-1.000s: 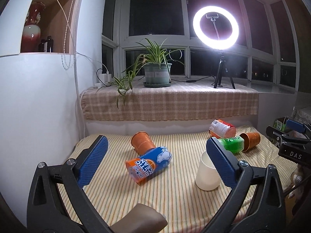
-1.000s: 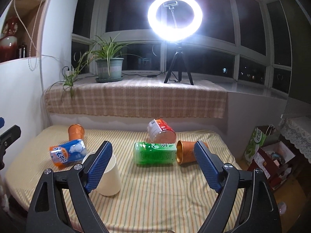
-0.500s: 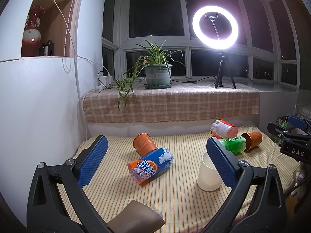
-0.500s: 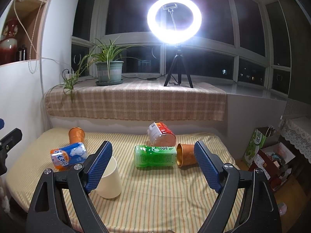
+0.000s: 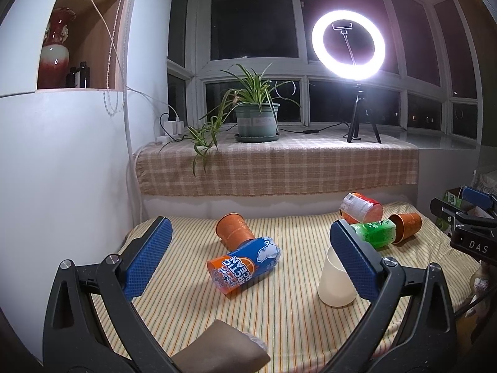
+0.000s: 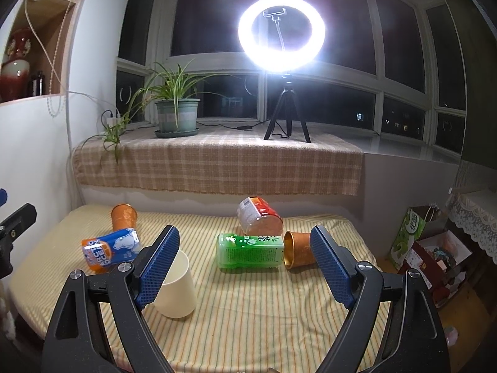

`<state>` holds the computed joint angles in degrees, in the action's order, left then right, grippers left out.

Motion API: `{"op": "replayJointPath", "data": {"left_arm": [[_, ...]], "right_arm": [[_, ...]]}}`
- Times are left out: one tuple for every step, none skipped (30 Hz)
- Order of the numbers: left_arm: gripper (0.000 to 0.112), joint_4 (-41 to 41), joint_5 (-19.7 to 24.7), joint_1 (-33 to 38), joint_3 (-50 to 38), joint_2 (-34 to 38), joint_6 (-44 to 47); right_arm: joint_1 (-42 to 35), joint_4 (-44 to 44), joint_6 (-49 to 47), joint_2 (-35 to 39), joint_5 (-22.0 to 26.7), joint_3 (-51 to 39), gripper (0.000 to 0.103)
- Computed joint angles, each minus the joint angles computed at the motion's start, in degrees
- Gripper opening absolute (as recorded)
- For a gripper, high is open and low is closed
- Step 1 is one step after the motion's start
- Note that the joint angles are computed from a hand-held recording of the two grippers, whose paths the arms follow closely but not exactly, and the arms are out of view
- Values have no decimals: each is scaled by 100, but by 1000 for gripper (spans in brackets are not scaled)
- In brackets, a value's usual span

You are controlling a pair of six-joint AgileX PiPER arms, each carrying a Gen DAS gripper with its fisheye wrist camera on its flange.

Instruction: Flip cup upright

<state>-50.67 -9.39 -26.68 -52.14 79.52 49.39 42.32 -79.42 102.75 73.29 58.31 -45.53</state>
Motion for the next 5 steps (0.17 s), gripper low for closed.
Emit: {"op": "replayJointPath", "data": {"left_arm": [[103, 49, 18, 20, -6, 1, -45], [103, 199, 25, 46, 1, 1, -181], [103, 307, 24, 55, 3, 3, -274], [103, 399, 14, 64, 8, 4, -358], [103, 479, 16, 79, 1, 13, -423]], "right_arm": [[20, 8, 3, 7, 20, -6, 86], [36, 21, -6, 8, 36, -13, 86], [29, 32, -20, 12, 22, -20, 86], [25, 43, -36, 8, 16, -27, 86], [24, 50, -43, 6, 9, -30, 86]]}}
